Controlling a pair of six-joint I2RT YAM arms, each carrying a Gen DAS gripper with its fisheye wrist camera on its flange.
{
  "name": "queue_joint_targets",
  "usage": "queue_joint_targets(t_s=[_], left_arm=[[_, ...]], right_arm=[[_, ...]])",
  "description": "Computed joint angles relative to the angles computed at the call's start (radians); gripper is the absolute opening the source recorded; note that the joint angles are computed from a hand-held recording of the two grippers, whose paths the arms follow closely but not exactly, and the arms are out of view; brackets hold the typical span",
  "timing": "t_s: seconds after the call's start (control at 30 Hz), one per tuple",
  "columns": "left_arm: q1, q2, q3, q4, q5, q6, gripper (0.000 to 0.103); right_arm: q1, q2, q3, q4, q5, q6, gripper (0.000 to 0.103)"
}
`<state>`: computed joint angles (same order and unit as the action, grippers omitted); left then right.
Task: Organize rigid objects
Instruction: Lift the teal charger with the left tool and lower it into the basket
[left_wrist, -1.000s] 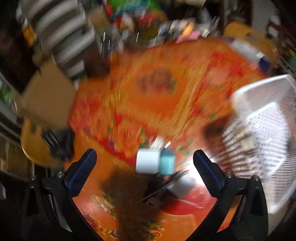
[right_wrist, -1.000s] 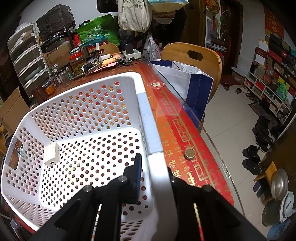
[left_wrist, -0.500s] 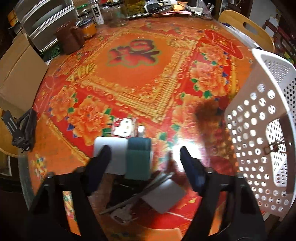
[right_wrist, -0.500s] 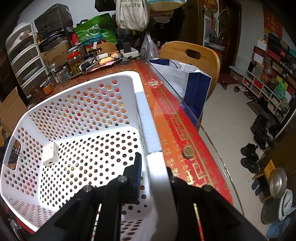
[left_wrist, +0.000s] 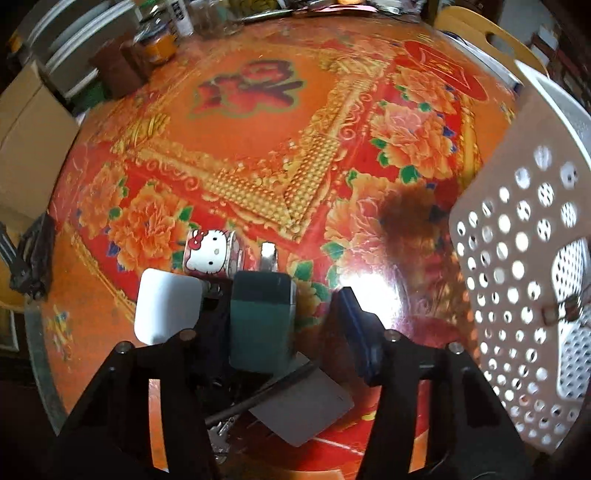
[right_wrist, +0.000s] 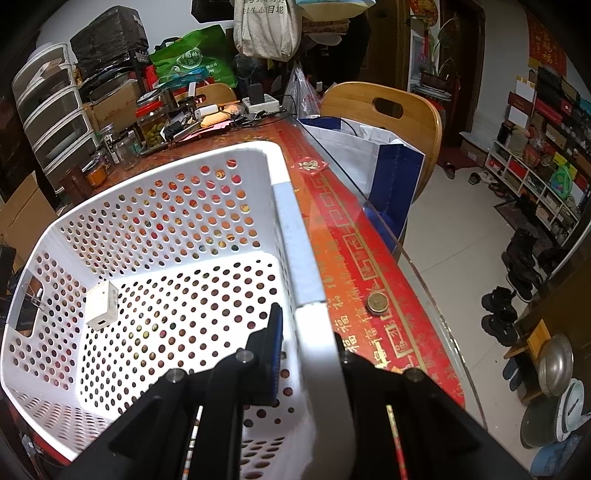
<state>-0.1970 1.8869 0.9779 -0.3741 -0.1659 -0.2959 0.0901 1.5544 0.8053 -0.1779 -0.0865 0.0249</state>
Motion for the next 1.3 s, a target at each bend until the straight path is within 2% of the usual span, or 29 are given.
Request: queue_joint_targets(t_s=[0.1, 0.13, 0.4, 0.57, 0.83, 1.0, 1.13, 1.3], left_arm=[[0.017, -0.002, 0.0, 0.011, 0.015, -0.012, 0.038], [0.02, -0.004, -0.002, 0.011, 0.006, -0.02, 0.025], [0.031, -0.111, -0.092, 0.079, -0.062, -0.041, 0.025], [-0.032, -0.258, -0.117, 0.046, -0.219, -0.05, 0.025], [-0.112, -0.445, -0.128, -0.045, -0.388, -0.058, 0.025], [-0.178, -0.519, -0.111, -0.101, -0.435, -0.083, 0.025], [-0.261, -0.517, -0.049, -0.152, -0.463, -0.091, 0.025], [-0.334, -0.442, 0.054, -0.158, -0.38, -0.036, 0.025]], right_arm=[[0.002, 0.002, 0.003, -0.003, 0.003, -0.001, 0.011], [0.002, 0.001, 0.002, -0.001, 0.001, 0.001, 0.011], [0.0, 0.007, 0.006, 0.004, -0.003, 0.002, 0.011], [0.002, 0.008, 0.008, 0.001, 0.002, 0.0, 0.011], [0.002, 0.009, 0.009, 0.001, 0.002, 0.0, 0.011], [-0.002, 0.009, 0.009, 0.001, -0.002, -0.004, 0.011], [-0.002, 0.01, 0.009, 0.001, -0.001, -0.005, 0.011], [-0.002, 0.01, 0.009, 0.003, 0.0, -0.004, 0.011]])
